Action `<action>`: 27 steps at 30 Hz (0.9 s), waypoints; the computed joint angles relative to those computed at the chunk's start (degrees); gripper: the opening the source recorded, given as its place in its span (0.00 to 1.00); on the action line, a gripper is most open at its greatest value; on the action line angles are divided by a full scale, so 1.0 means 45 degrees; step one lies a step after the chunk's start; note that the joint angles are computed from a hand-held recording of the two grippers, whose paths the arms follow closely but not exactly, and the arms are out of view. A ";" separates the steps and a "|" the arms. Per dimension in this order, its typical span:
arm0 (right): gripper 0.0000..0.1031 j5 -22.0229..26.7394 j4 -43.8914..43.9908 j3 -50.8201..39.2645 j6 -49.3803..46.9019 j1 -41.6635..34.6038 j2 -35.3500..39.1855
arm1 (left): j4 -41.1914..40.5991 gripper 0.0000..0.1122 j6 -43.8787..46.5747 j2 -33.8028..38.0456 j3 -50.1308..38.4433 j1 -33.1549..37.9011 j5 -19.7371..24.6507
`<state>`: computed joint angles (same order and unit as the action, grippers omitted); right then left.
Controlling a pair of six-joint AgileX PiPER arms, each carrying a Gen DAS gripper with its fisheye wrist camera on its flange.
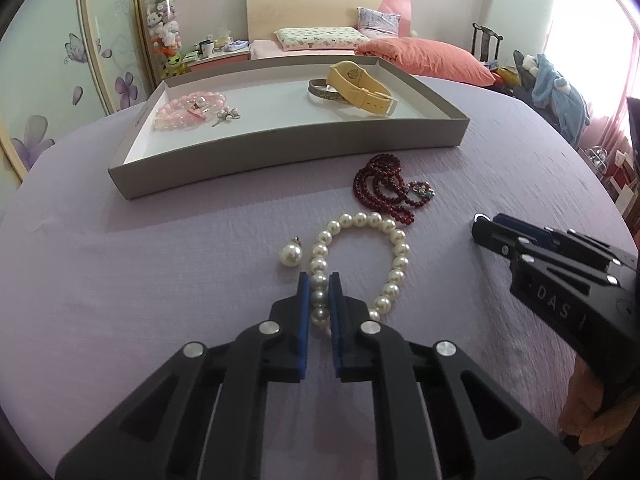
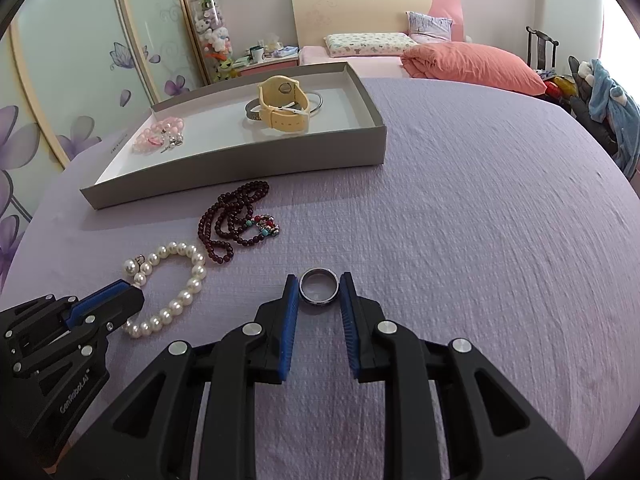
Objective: Organize jewelry
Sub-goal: 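Close the right tool on the silver ring while the left tool grasps the pearl bracelet, then carry the pearl bracelet and silver ring over the tray with both tools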
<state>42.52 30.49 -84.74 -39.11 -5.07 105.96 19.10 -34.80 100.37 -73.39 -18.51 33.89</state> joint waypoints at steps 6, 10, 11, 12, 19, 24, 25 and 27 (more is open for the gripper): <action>0.21 -0.0022 0.0058 0.0037 -0.0010 -0.0033 -0.0045 | -0.1756 0.09 0.1528 -0.0575 0.0720 0.0528 -0.0687; 0.21 -0.0132 0.0305 0.0187 -0.0256 -0.0078 -0.0168 | -0.1964 0.09 0.1764 -0.0920 0.1153 0.0628 -0.0980; 0.21 -0.0160 0.0347 0.0240 -0.0304 -0.0068 -0.0215 | -0.2001 0.09 0.1815 -0.1028 0.1267 0.0657 -0.1051; 0.21 -0.0163 0.0397 0.0283 -0.0358 -0.0070 -0.0243 | -0.2070 0.09 0.1870 -0.1125 0.1362 0.0680 -0.1101; 0.21 -0.0100 0.0568 0.0457 -0.0561 -0.0008 -0.0427 | -0.2165 0.09 0.1920 -0.1749 0.1923 0.0976 -0.1385; 0.21 -0.0120 0.0712 0.0650 -0.0732 0.0124 -0.0660 | -0.2143 0.09 0.1920 -0.2199 0.2366 0.1211 -0.1510; 0.21 -0.0125 0.0729 0.0679 -0.0758 0.0147 -0.0699 | -0.2190 0.09 0.1950 -0.2258 0.2442 0.1271 -0.1543; 0.21 -0.0151 0.0805 0.0757 -0.0883 0.0174 -0.0786 | -0.2372 0.09 0.2090 -0.2431 0.2614 0.1437 -0.1627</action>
<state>41.83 34.12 -81.34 -43.08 -4.28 102.43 8.43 -25.40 89.43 -61.63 -12.04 26.57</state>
